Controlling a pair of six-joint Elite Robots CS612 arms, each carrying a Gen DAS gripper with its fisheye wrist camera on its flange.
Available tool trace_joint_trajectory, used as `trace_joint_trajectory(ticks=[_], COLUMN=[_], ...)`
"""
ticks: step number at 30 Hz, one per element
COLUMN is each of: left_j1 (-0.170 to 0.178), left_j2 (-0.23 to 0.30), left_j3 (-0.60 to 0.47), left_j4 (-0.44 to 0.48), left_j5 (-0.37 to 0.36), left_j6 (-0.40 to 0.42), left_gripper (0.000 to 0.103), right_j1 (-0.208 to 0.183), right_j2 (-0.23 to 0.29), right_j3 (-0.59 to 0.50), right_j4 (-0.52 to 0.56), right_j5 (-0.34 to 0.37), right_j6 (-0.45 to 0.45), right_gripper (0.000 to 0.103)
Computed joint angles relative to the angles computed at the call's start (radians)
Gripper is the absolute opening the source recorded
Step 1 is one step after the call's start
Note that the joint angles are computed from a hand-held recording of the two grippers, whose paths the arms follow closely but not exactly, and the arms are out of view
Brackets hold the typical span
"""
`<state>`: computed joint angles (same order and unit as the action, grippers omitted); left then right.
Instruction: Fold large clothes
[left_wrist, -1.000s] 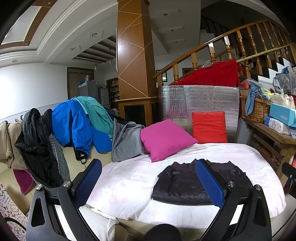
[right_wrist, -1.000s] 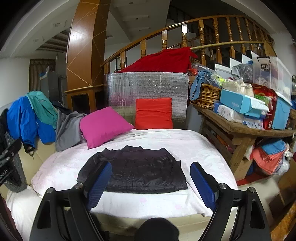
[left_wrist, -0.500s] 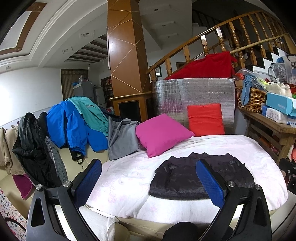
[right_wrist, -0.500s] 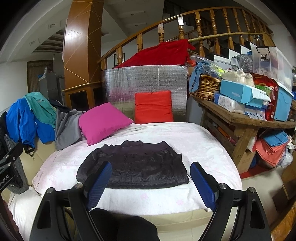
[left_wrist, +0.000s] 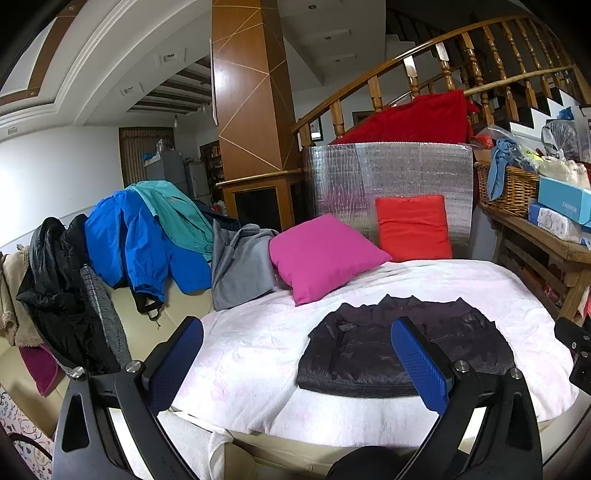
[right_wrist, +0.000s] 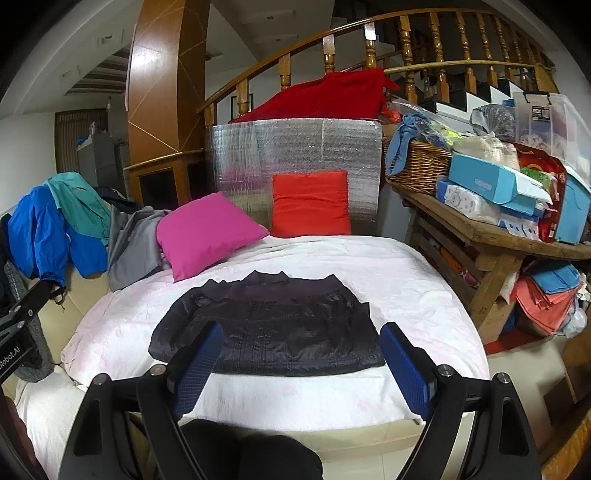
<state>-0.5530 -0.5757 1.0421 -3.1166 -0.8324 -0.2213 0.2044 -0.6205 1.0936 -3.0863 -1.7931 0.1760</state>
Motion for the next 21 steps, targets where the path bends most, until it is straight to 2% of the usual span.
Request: trace_joint_trajectory(ticks=[9,21], left_j1=[0.024,0.057], left_j2=[0.059,0.178], left_j3=[-0.119,-0.355], left_j4=[0.081,0.276], left_j5=[-0.029,-0.08], left_j6=[0.002,-0.018], left_gripper=[0.101,0.101], right_j1=[0.003,-0.002], right_j2=[0.078,0.242], right_j3=[-0.154,-0.469], right_j4=[0.107,0.331], right_j5=[-0.01,0.012], right_j6=[-0.011,0.008], right_gripper=[0.089,0.089])
